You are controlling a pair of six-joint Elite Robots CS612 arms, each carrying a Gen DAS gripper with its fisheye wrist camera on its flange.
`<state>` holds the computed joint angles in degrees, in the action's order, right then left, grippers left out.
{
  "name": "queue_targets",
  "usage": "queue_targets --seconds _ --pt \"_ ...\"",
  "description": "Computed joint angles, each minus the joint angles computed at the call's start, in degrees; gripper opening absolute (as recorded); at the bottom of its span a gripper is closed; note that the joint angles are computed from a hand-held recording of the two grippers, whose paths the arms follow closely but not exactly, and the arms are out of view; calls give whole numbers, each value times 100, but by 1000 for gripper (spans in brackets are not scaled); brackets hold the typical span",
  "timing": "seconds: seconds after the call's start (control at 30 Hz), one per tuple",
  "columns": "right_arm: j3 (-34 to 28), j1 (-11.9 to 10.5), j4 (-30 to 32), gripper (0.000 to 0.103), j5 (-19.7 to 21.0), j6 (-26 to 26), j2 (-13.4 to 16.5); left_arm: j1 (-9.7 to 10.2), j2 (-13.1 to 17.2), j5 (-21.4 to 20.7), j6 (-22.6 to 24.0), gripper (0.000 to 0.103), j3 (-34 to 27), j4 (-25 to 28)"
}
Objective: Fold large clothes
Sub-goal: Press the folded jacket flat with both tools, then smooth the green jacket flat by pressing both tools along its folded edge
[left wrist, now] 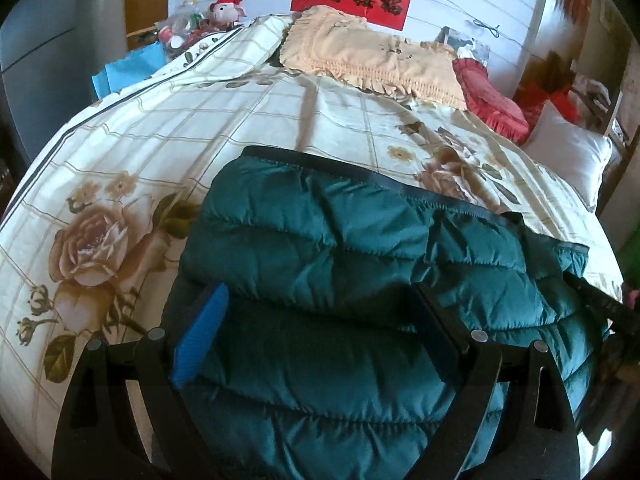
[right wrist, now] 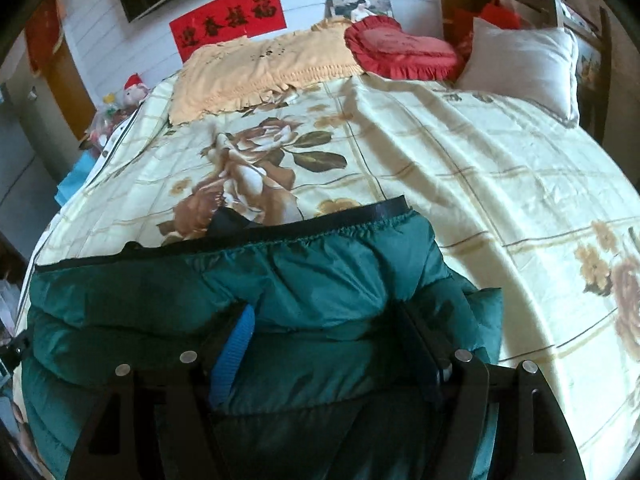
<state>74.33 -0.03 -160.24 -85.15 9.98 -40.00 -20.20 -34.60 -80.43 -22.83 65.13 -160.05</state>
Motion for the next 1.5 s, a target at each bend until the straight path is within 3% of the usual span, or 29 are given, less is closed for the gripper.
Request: queue_targets --seconds 0.17,0.27,0.4,0.5,0.6,0.77,0.93,1.1,1.23,1.3,1.37,1.5 --pt "196 79 -192 70 -196 -122 -198 49 -6 200 -68 91 -73 8" --pt "403 135 -517 70 95 -261 -384 118 134 498 -307 91 -390 497" --pt "327 336 -384 70 658 -811 -448 267 359 200 -731 91 -773 912" --pt "74 537 -180 70 820 -1266 -313 323 424 11 -873 91 -882 1033" --pt "-305 728 119 68 751 -1388 -53 327 484 56 -881 91 -965 1100" --pt "-936 932 675 66 41 -1229 399 324 547 114 -843 91 -1056 1159" --pt "-1030 954 668 66 -189 -1184 514 292 537 245 -766 91 -1016 1112" --pt "-614 769 286 66 300 -1081 216 279 280 194 -660 91 -588 680" --pt "-181 620 -207 66 3 -1164 -76 211 29 130 -361 91 -139 81" --pt "-48 543 -370 66 -357 -1265 -172 165 -42 75 -233 91 -5 -129" --pt "-1 441 -351 66 -705 -1234 -211 129 -31 53 -157 91 -51 -15" --pt "-80 253 -71 66 -984 -770 -165 111 124 100 -237 91 -332 457"
